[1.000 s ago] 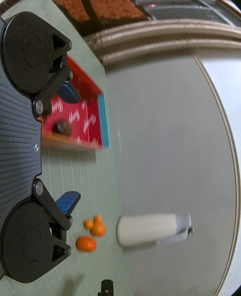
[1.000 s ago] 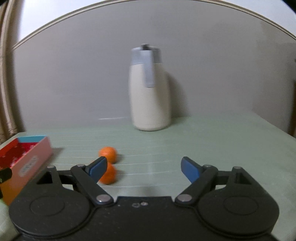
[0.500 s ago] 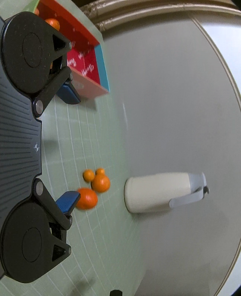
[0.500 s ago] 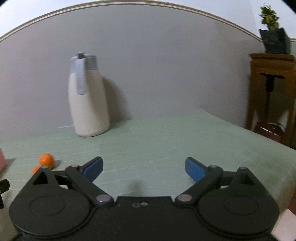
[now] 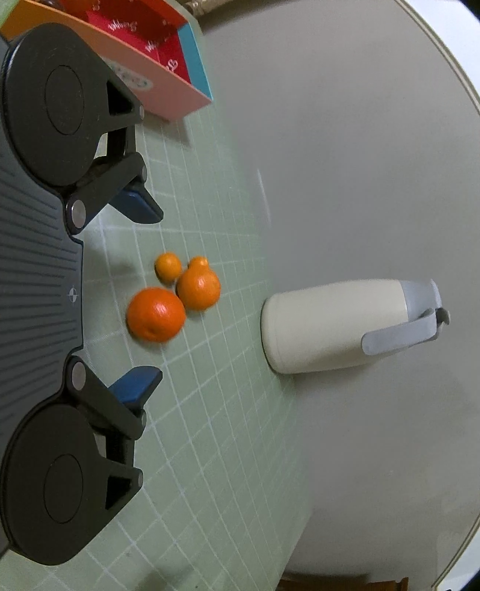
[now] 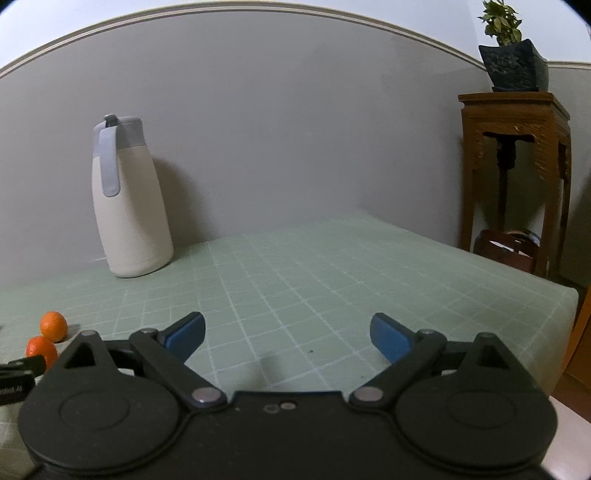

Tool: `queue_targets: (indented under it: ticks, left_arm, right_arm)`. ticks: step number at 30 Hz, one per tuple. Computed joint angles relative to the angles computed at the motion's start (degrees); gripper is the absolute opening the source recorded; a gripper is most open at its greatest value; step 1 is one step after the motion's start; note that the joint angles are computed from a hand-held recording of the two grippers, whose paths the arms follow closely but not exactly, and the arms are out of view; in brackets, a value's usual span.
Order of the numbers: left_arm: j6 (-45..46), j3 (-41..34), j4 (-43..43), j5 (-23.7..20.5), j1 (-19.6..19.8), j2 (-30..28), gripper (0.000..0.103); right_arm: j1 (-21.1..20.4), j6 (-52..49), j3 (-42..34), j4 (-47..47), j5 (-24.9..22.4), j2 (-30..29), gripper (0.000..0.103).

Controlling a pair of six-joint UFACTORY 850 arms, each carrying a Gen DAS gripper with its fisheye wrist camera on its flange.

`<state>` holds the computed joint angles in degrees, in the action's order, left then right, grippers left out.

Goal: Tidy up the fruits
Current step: 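Move the left gripper to the large mandarin and grasp it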

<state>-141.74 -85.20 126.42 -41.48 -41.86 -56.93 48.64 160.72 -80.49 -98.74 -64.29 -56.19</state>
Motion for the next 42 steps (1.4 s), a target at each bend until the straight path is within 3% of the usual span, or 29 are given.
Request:
queue_targets:
  ticks: [8,19,26,34,42]
  left_arm:
    - [2.9,-4.4,-1.4,5.5,0.3,-2.1,0.076]
    - [3.8,-6.7,-1.7,9.4,0.9,-3.1,0.069]
    - [4.5,-7.1,-2.1,9.5,0.9,-3.3,0.069]
    - [3.2,-6.7,-1.7,8.6,0.8,-3.2,0.059]
    - [0.7,-5.6,-0.5,7.3,0.8,-2.8,0.041]
  right_arm:
    - [-0.3,2.0,1.4,0.1,0.4,0.8,0.096]
    - [-0.2,0.8,0.5,1.5,0.2,0.5,0.096]
    - [-0.1,1.1,0.7,1.1,0.3,0.6,0.096]
    - [-0.2,1.4,0.9,0.4,0.7,0.8,0.096]
    - [-0.2,1.0,0.6,-0.3,1.0,0.8,0.096]
